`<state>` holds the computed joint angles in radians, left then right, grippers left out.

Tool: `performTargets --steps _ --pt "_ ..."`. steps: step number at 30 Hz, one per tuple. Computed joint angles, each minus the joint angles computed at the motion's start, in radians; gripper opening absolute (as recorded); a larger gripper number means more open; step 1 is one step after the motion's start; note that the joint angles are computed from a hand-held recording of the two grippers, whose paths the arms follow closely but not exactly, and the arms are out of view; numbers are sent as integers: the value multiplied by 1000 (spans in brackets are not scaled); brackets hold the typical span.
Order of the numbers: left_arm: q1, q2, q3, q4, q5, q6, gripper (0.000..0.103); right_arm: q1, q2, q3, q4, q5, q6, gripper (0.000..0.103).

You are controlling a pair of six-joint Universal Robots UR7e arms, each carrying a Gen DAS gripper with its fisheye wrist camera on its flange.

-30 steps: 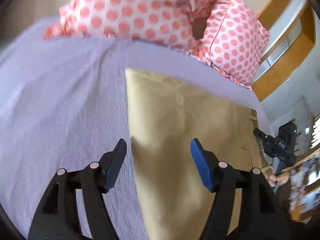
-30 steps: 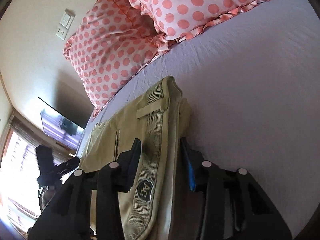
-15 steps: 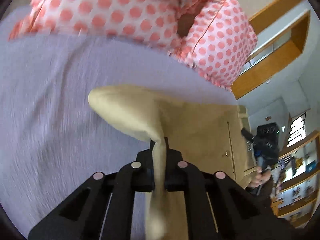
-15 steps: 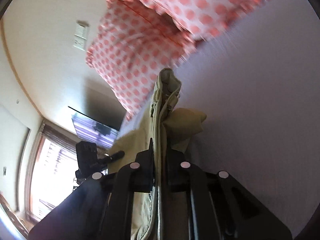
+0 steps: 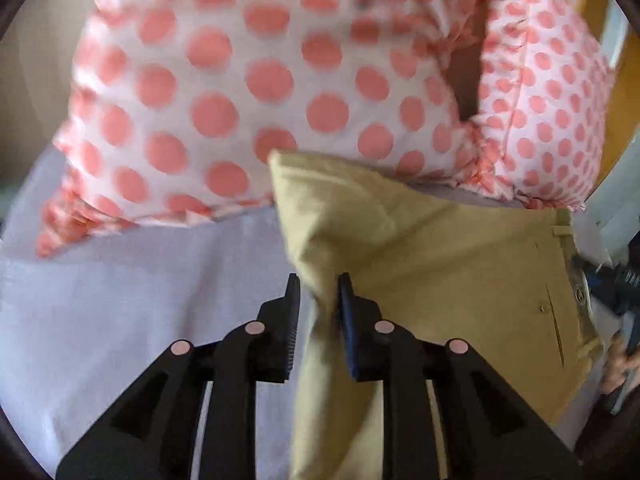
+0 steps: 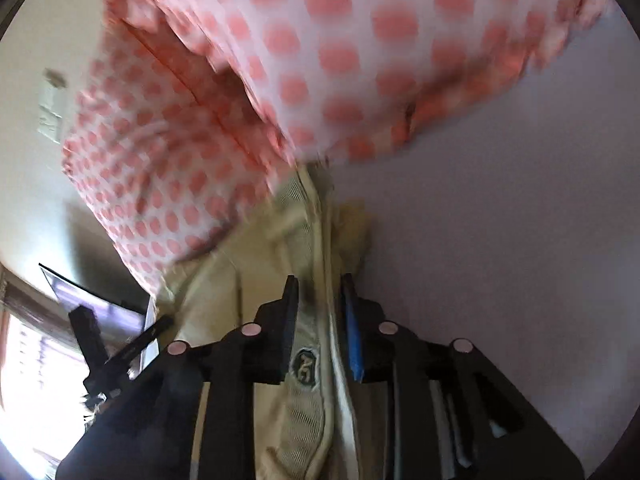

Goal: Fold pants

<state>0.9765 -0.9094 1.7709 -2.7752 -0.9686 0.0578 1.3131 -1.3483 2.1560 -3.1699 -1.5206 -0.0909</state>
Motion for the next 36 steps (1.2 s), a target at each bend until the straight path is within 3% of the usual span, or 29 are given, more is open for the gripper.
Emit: performTargets --steps 1,3,5,7,9,11,13,14,15,16,17,18,20,22,27,30,36 --pt "-4 -23 28 -37 -24 10 20 -7 -22 19 -24 46 -20 36" --pt "-4 -69 67 -63 -130 -4 27 -13 -50 39 0 120 -47 41" --pt "4 -79 70 -30 -232 -35 33 -2 -39 24 61 131 -56 42" --pt "15 -47 38 53 -259 -78 33 7 -12 1 100 95 -30 46" --pt "25 0 -3 119 -217 -129 31 10 30 -27 110 22 25 47" --pt "40 26 -26 119 -209 -165 23 -6 42 -42 118 41 53 46" --pt "32 1 -19 156 -195 -208 27 24 16 -21 113 -27 70 48" --pt "16 -30 22 131 -176 -206 38 53 -2 7 77 -83 44 52" --pt "1 -54 60 101 -159 -193 46 91 -28 56 10 -135 -11 65" --pt "-29 -99 134 43 -116 -167 61 120 -43 99 -53 -158 -57 83" --pt "-59 -138 202 -1 -68 -156 78 157 -74 174 -142 -180 -107 93" --pt "-100 -187 289 -42 -4 -161 84 184 -85 219 -204 -211 -124 102" --pt "-161 -259 420 -84 76 -208 101 252 -83 328 -344 -289 -168 102" --pt "-210 -315 523 -67 118 -283 101 279 -61 388 -408 -318 -194 102" --pt "-302 -325 660 -82 230 -426 101 394 209 418 -671 -572 -241 102" --pt "-321 -311 687 -89 269 -445 101 419 308 409 -745 -670 -273 102" --pt "-326 -294 702 -93 293 -463 101 431 402 413 -890 -735 -306 102"
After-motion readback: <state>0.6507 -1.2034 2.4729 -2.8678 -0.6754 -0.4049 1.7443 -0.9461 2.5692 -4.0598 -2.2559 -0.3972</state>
